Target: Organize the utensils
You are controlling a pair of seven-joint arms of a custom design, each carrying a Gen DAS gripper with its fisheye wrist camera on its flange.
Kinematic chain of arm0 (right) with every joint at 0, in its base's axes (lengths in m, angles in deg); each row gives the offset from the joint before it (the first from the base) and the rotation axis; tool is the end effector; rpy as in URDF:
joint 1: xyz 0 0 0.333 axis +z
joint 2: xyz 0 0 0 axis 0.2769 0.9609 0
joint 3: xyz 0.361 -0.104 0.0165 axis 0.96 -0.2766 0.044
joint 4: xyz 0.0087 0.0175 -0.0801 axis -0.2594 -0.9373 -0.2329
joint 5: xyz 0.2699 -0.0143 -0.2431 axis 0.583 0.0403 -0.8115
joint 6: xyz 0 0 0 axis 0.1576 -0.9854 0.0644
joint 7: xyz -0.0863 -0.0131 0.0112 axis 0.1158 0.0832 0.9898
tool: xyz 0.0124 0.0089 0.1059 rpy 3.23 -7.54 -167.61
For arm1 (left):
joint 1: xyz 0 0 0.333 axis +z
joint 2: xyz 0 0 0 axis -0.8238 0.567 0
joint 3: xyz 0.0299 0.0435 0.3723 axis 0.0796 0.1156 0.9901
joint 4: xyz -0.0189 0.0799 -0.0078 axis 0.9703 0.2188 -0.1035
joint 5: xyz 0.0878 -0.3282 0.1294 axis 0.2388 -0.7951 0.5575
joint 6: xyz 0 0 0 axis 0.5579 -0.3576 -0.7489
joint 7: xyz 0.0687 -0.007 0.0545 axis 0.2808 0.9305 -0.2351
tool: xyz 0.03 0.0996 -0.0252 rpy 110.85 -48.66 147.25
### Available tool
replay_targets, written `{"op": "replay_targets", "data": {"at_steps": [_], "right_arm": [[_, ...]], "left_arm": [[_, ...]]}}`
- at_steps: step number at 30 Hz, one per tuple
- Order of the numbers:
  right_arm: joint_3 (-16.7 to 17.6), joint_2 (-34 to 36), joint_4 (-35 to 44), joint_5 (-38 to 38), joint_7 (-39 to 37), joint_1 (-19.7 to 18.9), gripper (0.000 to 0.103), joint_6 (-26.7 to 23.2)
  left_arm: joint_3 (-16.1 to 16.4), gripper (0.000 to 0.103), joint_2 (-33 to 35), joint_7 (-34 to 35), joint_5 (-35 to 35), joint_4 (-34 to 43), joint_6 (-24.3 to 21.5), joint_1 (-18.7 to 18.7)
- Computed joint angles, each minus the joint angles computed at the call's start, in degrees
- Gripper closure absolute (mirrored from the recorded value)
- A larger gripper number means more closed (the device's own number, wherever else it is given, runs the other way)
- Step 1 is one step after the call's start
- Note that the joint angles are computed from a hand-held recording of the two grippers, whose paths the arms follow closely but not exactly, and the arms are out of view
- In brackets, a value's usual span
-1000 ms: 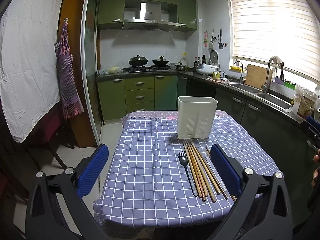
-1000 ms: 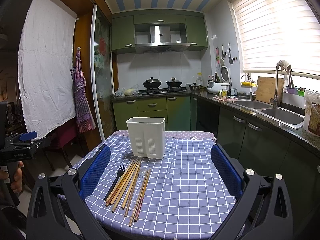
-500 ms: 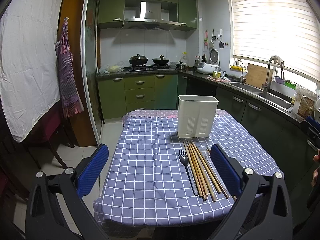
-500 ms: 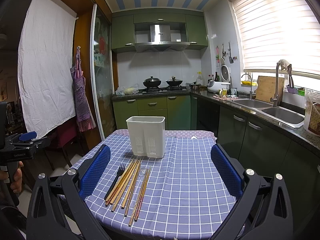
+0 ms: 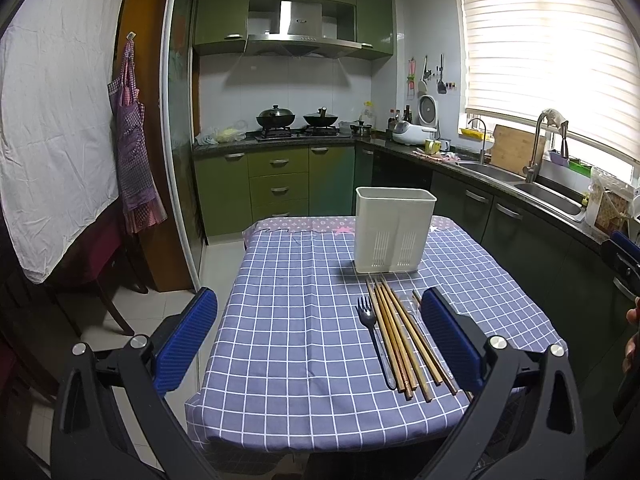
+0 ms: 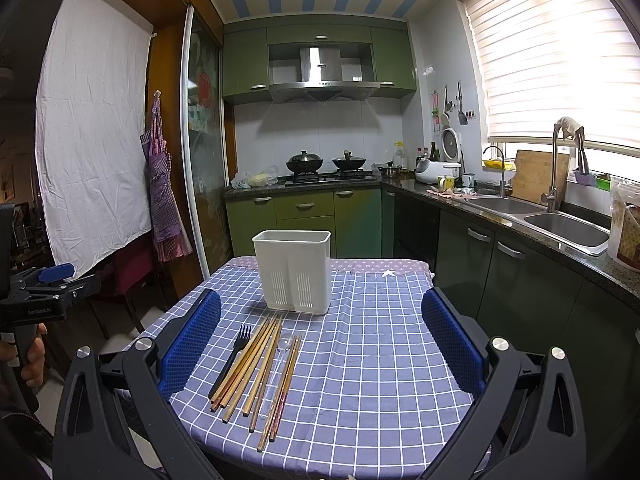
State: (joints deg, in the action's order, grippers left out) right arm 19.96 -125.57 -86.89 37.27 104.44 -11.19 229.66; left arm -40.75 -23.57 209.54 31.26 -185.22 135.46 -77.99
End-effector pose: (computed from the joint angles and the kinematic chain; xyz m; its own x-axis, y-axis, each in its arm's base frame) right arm 0.3480 0.1088 0.6689 -0.1302 -0.9882 -0.0802 -0.2452 0.1104 -0.9632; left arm 0.4680 -0.0889 0.7067 -0.3560 -0.9345 -0.0036 -0.4011 0.1563 -0.9026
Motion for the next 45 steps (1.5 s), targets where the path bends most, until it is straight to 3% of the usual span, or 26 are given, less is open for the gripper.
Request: {"op": "replay_targets", "data": {"at_steps": [21,24,28,32,33,36,39,42,45], "right_arm": [[0.0,0.2,0.1,-0.5,0.6,0.2,0.004,-0.7],[-1.4,2.1,0.5,-0.9,-0.2,1.5,0.004,-0.1],[-5.2,8.0,4.3,-2.3,-3.2,5.4,0.004,-4.1],[-0.6,14.3,12.2,-8.8,-1.4,-1.8,0.004,-14.5],[-1.1,17.0,14.3,-9.8,-1.7,-1.4,0.004,-16.6],[-4.2,24.2,20.1,-10.1,-3.3,2.0,0.004,-23.9],[-9.2,30.7,26.8,-4.6,-7.5,7.2,0.004,-33.5],[-11.9,35.2,32.2,-3.2,-8.3,9.4,0.004,-40.9],[-13.7,38.2,36.3,-7.7,-5.9,11.3,0.007,-45.4]], "left_arm": [[-0.6,0.006,0.2,-0.9,0.9,0.1,-0.7,0.8],[-0.9,0.006,1.2,-0.9,1.1,1.4,-2.1,1.4],[-3.3,0.006,6.0,-2.2,2.6,7.4,-9.4,4.8],[-5.9,0.006,13.2,-4.2,4.3,16.9,-21.1,8.0],[-6.5,0.006,15.0,-4.7,4.6,19.0,-23.4,8.7],[-8.7,0.006,21.5,-10.3,9.6,26.9,-30.9,10.3],[-10.5,0.006,26.9,-14.9,12.9,34.1,-38.6,11.5],[-12.3,0.006,32.8,-19.3,16.1,42.4,-47.4,12.0],[-14.1,0.019,35.6,-22.3,19.2,46.3,-51.9,12.2]]}}
